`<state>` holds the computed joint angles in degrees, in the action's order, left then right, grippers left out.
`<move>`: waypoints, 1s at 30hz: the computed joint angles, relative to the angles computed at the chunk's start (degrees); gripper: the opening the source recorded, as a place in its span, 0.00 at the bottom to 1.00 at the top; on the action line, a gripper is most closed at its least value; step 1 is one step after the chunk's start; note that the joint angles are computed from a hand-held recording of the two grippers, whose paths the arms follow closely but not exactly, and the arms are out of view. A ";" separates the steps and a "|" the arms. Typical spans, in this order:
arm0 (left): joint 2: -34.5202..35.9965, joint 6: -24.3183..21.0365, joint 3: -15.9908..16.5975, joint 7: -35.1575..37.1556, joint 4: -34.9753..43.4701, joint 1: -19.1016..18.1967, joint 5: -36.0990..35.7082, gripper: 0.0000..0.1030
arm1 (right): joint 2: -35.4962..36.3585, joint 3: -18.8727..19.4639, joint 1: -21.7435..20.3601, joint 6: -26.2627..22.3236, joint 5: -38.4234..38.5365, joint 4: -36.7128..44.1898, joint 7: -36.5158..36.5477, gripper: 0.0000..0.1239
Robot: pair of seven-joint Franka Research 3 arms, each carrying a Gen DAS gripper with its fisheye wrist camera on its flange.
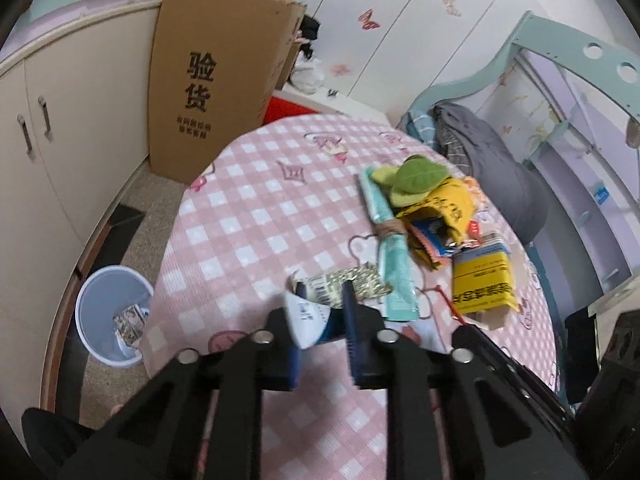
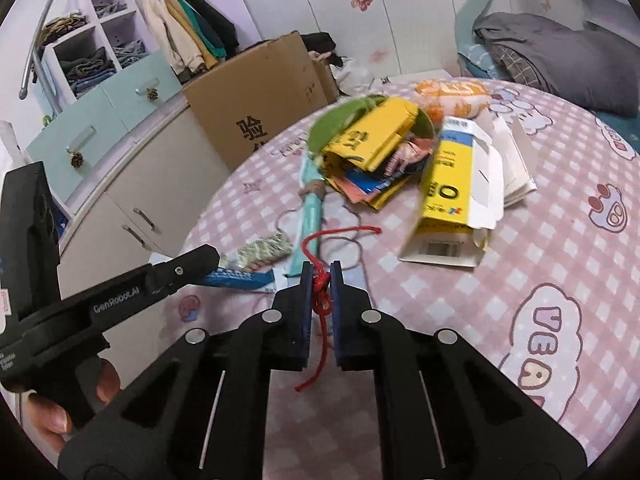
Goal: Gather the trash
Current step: 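Grasp the red string with the right gripper while the left gripper grasps the blue tube, then carry the string and tube over the wastebasket and open both grippers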
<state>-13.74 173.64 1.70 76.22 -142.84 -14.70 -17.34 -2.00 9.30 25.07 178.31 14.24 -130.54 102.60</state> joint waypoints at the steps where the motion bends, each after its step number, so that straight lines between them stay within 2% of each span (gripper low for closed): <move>1: -0.65 0.54 0.16 0.34 -0.45 -0.31 -0.32 0.10 | -0.34 0.13 0.09 0.11 -0.21 -0.15 0.08 0.07; 5: -3.48 2.33 2.31 2.24 -2.39 -3.00 -1.38 0.06 | -0.92 1.16 -0.03 0.83 -3.38 0.01 3.17 0.07; 7: -4.91 2.96 4.62 3.16 -3.25 -5.27 -2.47 0.05 | -1.25 1.49 0.25 0.78 -3.95 0.52 3.35 0.07; 13: -10.66 4.55 7.42 1.47 -6.96 -5.84 -0.37 0.05 | -1.48 2.16 1.80 0.96 -3.55 2.12 2.18 0.07; 17: -14.81 4.89 7.95 -1.31 -9.56 -3.44 2.88 0.05 | -0.78 3.32 2.24 0.29 -6.61 4.38 3.51 0.07; 20: -17.62 4.54 8.60 -3.29 -11.27 -1.10 5.28 0.05 | 1.00 3.13 4.90 -0.64 -1.57 7.42 -2.17 0.07; 23: -19.52 3.73 8.70 -5.31 -12.64 2.55 7.67 0.05 | 3.91 3.66 6.55 -2.08 -0.96 11.42 -4.38 0.07; 26: -20.60 2.99 10.96 -5.37 -13.75 4.02 9.21 0.05 | 7.53 5.09 7.55 -4.09 3.24 16.15 -9.81 0.07; 30: -20.18 2.04 11.65 -6.11 -14.81 8.99 10.72 0.05 | 14.21 5.37 9.72 -8.25 3.35 24.09 -12.11 0.07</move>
<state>-33.93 175.67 13.35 70.11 -157.65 -5.70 -6.62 12.22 14.66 34.79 170.06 17.59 -106.45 90.48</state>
